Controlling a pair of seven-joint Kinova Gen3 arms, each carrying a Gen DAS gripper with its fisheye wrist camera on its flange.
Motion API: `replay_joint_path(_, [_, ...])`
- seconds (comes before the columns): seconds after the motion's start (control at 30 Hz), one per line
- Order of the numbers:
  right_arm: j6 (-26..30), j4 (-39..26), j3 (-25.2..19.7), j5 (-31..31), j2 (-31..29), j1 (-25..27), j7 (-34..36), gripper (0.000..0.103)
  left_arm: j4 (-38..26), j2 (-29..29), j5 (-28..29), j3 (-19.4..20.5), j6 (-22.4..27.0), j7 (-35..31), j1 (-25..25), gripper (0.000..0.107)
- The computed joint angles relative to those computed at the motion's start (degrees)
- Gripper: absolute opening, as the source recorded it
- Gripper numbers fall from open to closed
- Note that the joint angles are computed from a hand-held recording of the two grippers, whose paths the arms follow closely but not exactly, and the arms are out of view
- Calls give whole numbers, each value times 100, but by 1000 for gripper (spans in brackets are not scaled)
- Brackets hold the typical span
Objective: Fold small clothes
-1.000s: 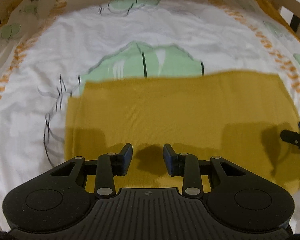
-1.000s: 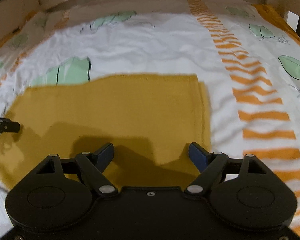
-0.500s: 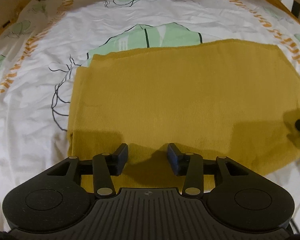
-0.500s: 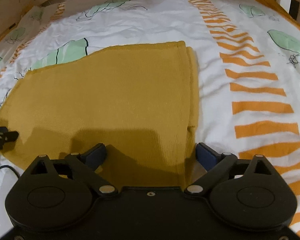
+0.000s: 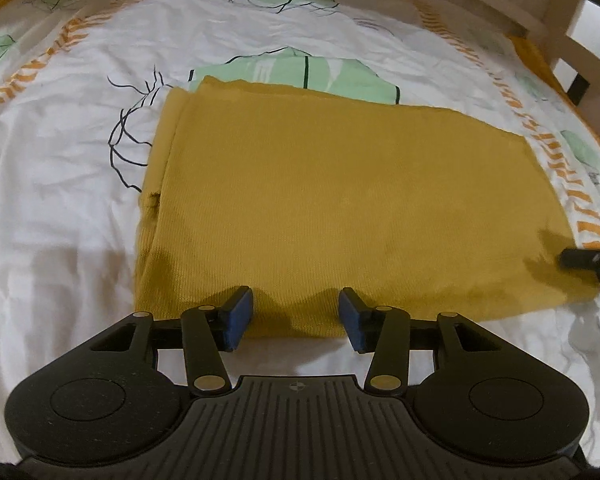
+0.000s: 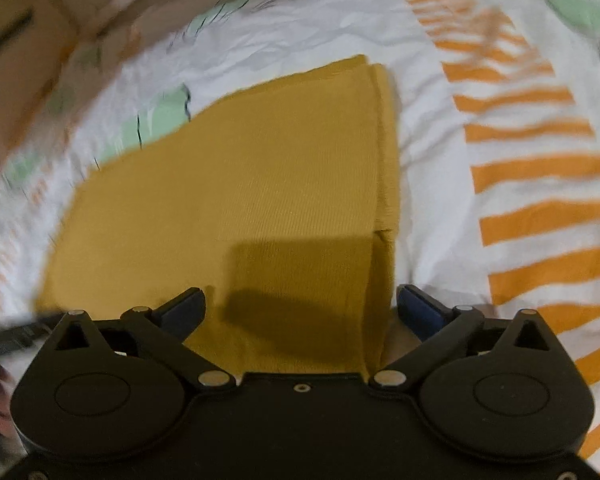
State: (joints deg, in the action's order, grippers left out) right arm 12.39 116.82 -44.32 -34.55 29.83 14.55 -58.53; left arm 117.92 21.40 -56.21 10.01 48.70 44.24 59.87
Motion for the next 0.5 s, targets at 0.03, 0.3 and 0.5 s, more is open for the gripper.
replay_joint_path(0.03, [125,-67,-159,-233,153,265,10,102,-56,20,63,20,42,-84,-21,46])
replay_joint_path(0.3, [1295,-552,-602,-1261,1342,1520,452,102,-440,-224,501,-23,-187,-756,-381,45])
replay_joint_path(0.5, [1800,-799,141,-1205,903,872,436,102,-1239,0,533,-237,-226,-1623,-771,45])
